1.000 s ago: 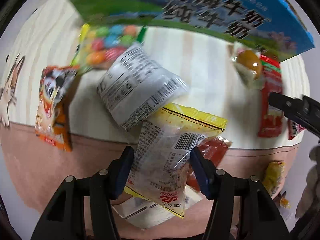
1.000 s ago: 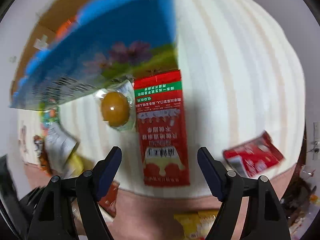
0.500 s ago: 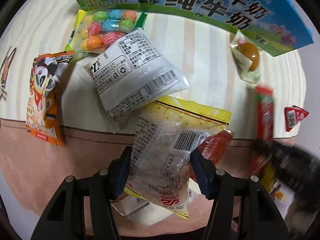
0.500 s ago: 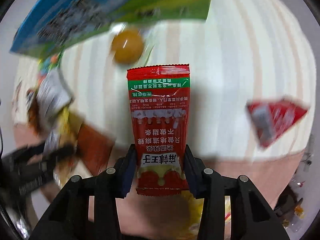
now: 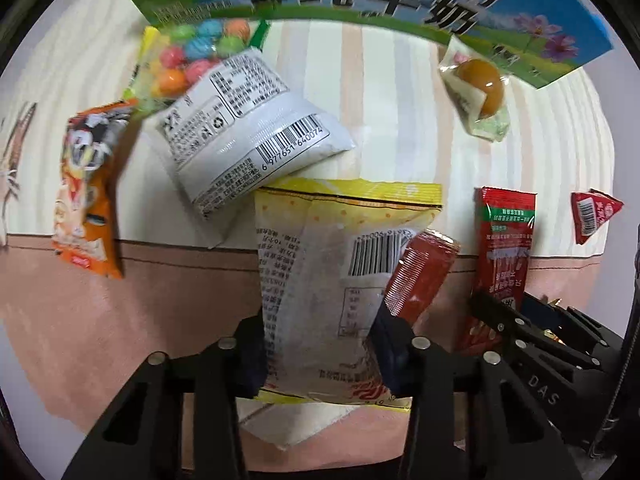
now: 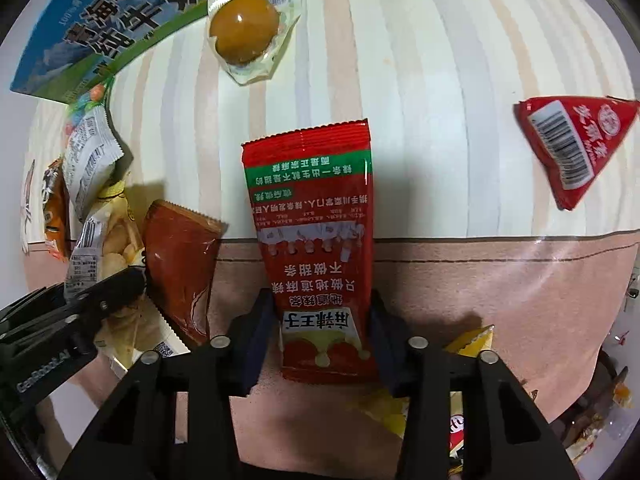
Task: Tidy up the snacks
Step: 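Lower both packs into the box and open both tools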
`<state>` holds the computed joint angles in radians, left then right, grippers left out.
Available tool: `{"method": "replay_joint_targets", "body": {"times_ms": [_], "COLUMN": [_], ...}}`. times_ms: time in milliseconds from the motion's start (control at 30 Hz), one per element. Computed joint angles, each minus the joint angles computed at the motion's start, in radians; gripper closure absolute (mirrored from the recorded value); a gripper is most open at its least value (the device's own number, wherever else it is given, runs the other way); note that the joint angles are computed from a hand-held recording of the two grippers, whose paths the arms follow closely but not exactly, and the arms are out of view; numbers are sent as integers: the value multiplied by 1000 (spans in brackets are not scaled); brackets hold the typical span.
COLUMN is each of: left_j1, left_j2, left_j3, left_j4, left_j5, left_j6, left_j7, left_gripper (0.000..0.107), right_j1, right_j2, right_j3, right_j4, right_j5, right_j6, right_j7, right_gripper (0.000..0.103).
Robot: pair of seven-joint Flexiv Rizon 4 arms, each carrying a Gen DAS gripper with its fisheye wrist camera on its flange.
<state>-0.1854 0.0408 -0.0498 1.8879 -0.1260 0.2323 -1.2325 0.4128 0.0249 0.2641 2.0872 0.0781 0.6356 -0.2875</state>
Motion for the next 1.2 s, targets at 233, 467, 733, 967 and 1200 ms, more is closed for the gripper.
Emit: {"method": "replay_joint_targets", "body": {"times_ms": [233, 467, 733, 967, 1200], "left_j1": [13, 39, 29, -25, -100], "left_j2": [78, 62, -118, -414, -699], "left_j3": [18, 22, -35, -62, -26], "left_j4": [-9, -152, -440, -845, -1263], "left_j5": [-36, -154, -170, -20, 57], "left_j6": [-27, -89, -62, -132, -360], "left_j7": [40, 62, -16, -104, -142], "left_gripper": [70, 70, 70, 70, 70], "right_j1": [-7, -32, -83, -141, -217], "right_j2": [105, 184, 133, -66, -210], "right_j3": [10, -11, -71, -135, -176], "right_j4": [26, -16, -182, -427, -585], "right_j5": [6, -23, -76, -153, -119], "right_j6": [49, 86, 115, -46, -200], "right_j7": [47, 19, -85, -193, -311], "right_gripper": [60, 60, 60, 60, 60]}}
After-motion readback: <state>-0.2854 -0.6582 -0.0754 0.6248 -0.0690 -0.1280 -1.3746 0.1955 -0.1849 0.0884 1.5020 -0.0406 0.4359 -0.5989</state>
